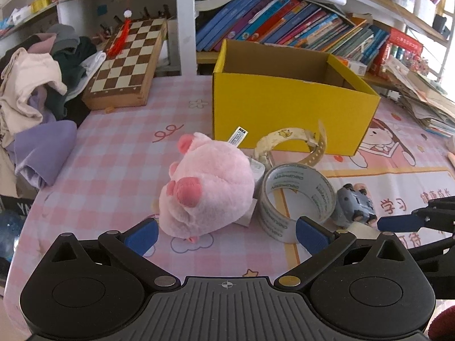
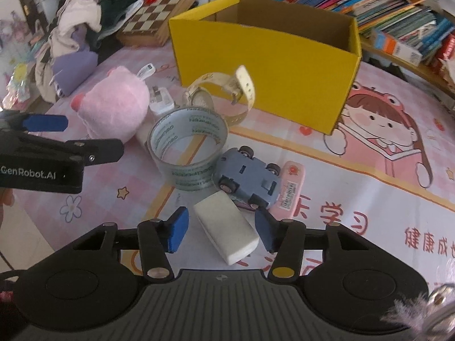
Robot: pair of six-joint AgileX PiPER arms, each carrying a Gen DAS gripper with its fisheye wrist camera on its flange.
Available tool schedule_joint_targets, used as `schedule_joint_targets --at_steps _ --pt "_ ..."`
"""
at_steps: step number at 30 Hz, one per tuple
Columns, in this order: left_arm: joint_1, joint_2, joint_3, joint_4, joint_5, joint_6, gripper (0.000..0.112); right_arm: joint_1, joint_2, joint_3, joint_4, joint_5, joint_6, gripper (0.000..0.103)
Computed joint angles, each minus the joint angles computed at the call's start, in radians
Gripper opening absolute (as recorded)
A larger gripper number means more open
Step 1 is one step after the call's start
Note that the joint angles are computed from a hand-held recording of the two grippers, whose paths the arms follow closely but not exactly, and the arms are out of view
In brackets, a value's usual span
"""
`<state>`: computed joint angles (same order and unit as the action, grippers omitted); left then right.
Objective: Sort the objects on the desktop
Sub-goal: 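Reach the left tool to the pink plush pig while the right tool reaches the white eraser, then close the left tool on the pig while the right tool grips the eraser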
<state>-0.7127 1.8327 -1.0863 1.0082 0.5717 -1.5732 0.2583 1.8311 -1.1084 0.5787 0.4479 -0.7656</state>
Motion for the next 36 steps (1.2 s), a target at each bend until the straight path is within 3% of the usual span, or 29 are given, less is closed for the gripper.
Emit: schedule_joint_targets --at_steps 11,26,29,36 --pt "0.002 0.040 -0.052 -0.026 0.040 0.002 0.102 -0.041 0.071 -0.095 0.004 0.122 -0.067 0.041" --pt "0.038 0.095 -0.089 0.027 0.071 0.009 0.094 -0.053 0.084 -0.095 0.003 0.137 -0.054 0.040" --pt "0.053 0.101 -0.086 0.015 0.047 0.025 0.084 -0.051 0.083 -0.092 -0.001 0.133 -0.042 0.040" --pt "0.047 0.057 0.001 0.174 0.009 -0.138 0.060 -0.046 0.065 -0.067 0.001 0.109 -0.023 0.031"
